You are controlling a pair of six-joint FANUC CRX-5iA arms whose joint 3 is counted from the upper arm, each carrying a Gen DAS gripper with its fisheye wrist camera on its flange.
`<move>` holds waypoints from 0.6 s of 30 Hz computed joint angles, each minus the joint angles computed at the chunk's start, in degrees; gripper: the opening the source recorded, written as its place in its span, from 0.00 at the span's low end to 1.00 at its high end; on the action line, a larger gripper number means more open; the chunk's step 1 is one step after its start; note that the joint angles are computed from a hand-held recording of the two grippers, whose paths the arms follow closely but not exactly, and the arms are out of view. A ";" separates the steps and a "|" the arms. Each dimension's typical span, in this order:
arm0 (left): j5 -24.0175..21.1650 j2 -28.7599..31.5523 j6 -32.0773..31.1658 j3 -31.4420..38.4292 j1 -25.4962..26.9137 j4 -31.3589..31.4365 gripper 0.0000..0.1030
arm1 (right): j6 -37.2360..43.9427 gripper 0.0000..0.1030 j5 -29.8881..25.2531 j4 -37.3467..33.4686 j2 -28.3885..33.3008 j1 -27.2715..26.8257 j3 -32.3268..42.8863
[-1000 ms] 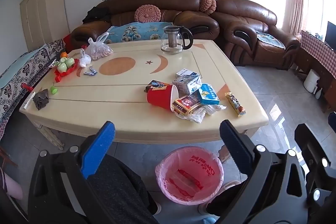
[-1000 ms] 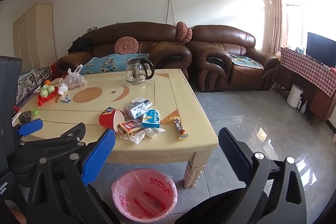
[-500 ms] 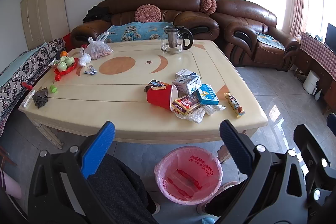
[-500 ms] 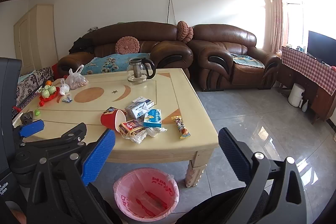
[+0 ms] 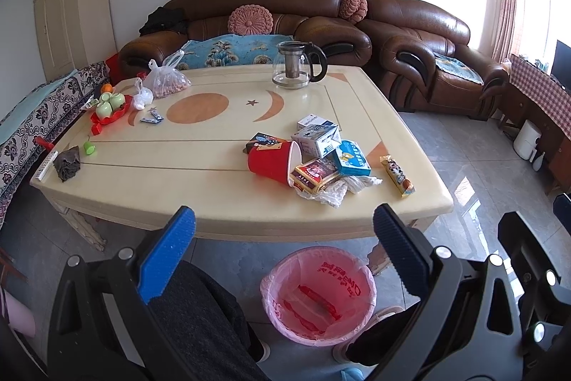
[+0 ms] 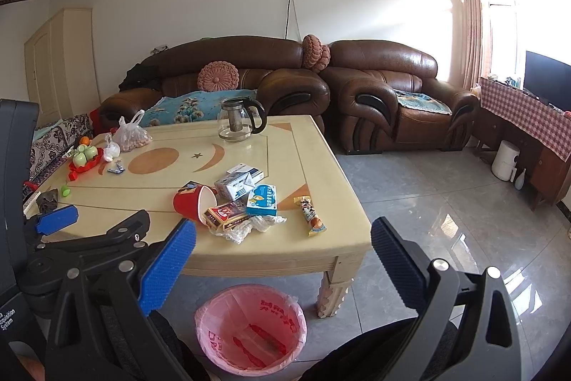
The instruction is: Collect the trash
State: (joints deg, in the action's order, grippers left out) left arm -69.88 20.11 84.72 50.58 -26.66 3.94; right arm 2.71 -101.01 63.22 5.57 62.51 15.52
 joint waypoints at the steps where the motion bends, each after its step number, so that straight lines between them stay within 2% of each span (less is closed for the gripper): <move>1: 0.04 -0.05 -0.04 -0.11 0.01 0.00 0.95 | 0.17 0.93 0.02 0.01 -0.22 -0.10 -0.15; 18: 1.07 -1.00 -0.03 -1.91 -0.15 -0.20 0.95 | 0.06 0.93 0.49 -0.14 -0.16 -0.16 0.01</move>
